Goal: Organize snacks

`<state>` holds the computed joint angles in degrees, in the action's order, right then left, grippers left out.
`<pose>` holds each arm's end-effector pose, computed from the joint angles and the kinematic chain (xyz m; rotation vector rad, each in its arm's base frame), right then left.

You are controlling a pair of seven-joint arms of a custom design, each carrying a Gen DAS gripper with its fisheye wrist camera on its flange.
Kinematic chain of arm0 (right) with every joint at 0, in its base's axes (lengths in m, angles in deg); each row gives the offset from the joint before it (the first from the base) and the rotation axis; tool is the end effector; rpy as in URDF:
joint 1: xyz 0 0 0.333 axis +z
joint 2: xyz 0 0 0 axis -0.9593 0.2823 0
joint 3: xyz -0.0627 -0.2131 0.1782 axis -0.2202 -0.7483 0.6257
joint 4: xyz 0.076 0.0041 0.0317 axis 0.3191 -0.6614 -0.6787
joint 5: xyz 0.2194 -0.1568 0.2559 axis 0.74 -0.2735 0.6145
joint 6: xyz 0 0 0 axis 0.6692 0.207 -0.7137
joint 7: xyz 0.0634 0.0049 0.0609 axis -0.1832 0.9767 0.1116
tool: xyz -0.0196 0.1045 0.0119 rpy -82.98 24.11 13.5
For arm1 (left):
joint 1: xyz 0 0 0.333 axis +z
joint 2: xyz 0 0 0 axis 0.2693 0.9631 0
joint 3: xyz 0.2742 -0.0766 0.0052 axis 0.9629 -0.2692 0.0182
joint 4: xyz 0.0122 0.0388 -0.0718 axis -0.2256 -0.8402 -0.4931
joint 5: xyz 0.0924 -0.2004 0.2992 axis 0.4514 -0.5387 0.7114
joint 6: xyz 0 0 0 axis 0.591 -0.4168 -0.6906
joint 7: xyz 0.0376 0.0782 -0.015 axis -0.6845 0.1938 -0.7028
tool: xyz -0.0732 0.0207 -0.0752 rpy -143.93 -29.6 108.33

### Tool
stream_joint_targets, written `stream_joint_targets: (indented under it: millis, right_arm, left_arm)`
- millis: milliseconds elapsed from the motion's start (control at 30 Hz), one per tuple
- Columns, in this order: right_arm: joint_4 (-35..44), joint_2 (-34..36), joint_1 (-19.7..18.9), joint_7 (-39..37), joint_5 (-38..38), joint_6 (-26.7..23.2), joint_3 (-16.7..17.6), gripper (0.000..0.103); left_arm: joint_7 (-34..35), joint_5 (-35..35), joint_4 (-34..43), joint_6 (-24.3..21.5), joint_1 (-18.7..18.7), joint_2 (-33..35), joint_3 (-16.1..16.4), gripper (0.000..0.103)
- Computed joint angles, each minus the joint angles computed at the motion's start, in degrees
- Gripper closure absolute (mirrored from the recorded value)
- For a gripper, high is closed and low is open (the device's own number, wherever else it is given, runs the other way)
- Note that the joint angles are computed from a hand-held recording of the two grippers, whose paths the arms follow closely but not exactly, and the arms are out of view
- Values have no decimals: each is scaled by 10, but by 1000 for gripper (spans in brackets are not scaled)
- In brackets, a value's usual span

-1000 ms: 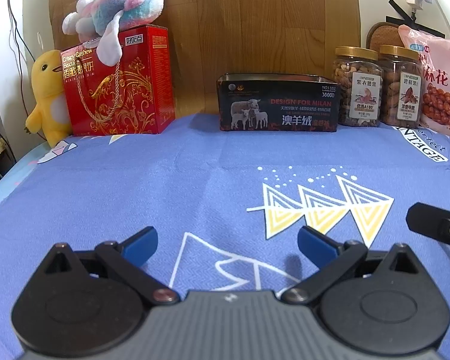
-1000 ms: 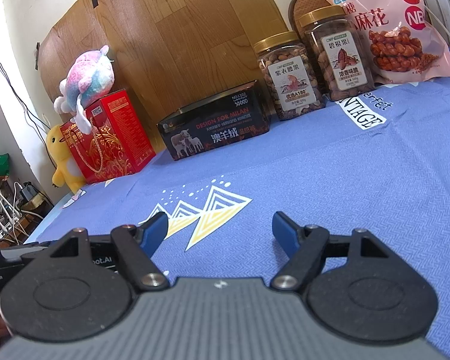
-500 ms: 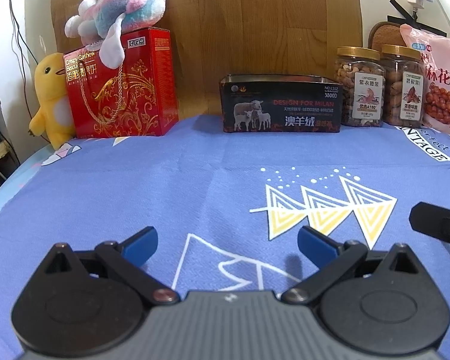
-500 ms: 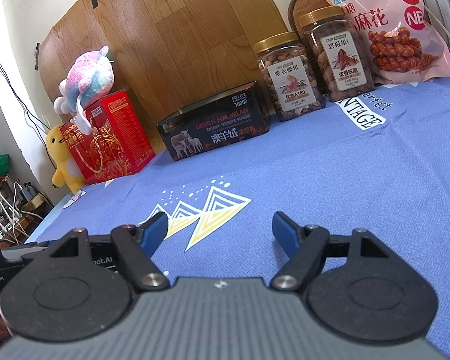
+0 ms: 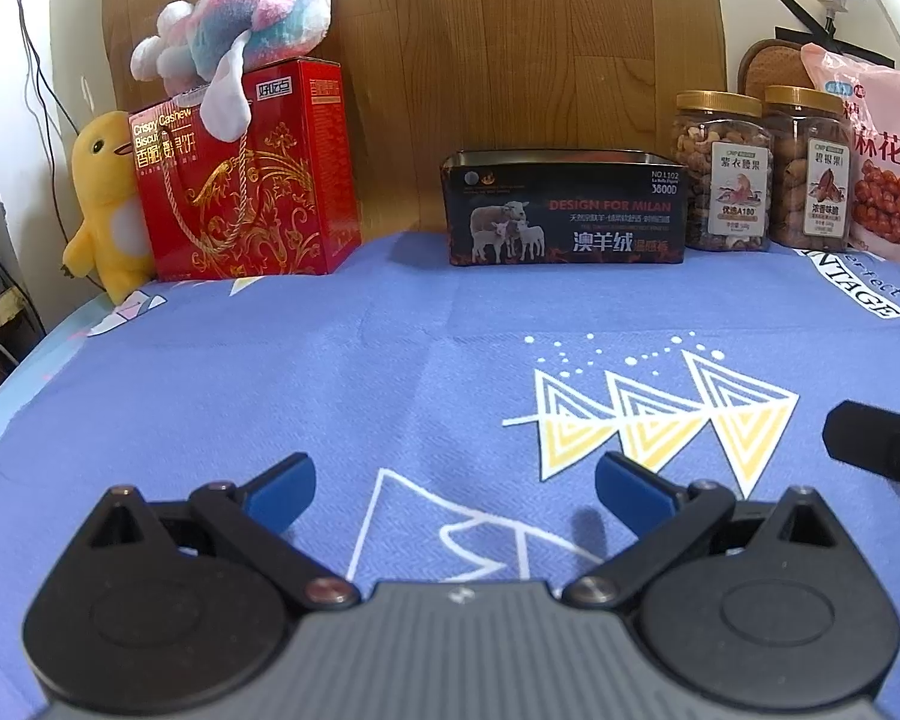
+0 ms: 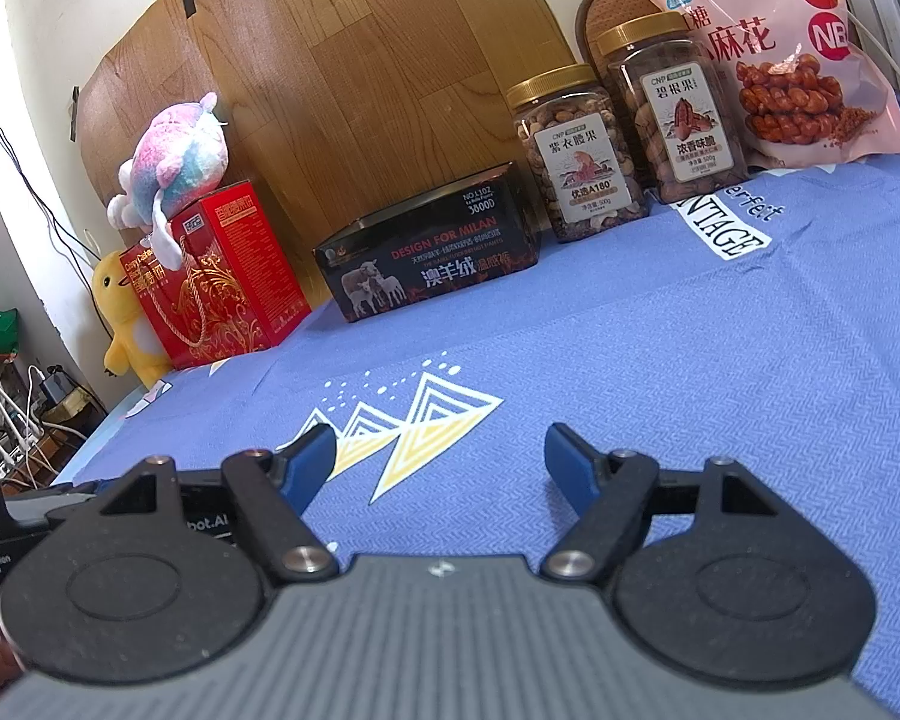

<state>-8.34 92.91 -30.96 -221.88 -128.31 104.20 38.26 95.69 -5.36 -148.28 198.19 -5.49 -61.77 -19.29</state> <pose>0.6143 0.3977 0.3938 -1.2534 1.5545 -0.5682 0.6498 -0.2048 0.4074 -1.4721 1.7695 -0.8268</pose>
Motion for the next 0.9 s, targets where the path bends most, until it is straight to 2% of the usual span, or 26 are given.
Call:
stream_joint_targets:
  millis: [900]
  right_arm:
    - [-1,1,4,0,4,6,-8,24]
  left_arm:
    - [13,1,5,-7,-1,3,0,0]
